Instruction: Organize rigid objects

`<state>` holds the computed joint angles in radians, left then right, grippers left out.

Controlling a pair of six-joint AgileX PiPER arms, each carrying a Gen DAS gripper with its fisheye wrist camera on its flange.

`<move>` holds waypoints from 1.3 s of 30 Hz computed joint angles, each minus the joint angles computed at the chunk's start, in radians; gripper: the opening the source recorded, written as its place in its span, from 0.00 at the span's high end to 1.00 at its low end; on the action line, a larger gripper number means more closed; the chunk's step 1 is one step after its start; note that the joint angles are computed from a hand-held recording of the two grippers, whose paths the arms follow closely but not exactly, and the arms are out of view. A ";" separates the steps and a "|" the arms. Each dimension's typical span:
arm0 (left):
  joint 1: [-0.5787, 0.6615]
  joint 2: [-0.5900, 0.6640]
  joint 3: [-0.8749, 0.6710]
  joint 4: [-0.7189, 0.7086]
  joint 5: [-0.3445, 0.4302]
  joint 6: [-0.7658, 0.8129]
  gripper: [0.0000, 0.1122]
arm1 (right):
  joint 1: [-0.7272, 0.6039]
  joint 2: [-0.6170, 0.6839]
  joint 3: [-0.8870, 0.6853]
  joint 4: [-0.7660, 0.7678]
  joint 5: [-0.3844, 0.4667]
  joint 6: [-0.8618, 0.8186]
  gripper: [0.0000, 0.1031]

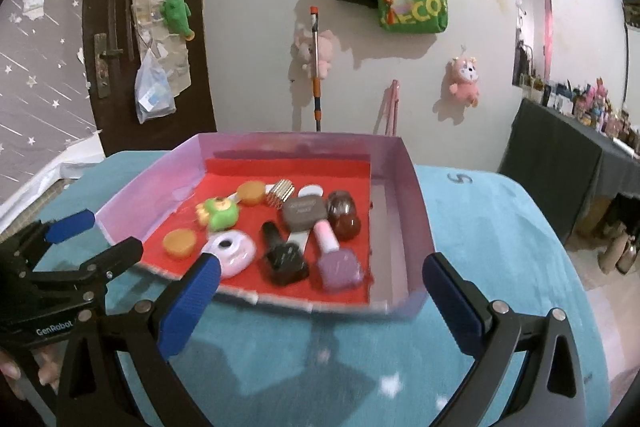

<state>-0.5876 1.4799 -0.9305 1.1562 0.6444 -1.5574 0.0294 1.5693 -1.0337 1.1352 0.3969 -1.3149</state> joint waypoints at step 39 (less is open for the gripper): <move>0.026 0.104 -0.023 -0.424 0.035 0.256 0.09 | 0.090 0.036 0.046 -0.909 0.056 0.937 0.00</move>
<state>-0.5619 1.5838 -0.9538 0.7320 0.6796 -1.3009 0.1190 1.6050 -0.9877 0.2266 0.4525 -0.3775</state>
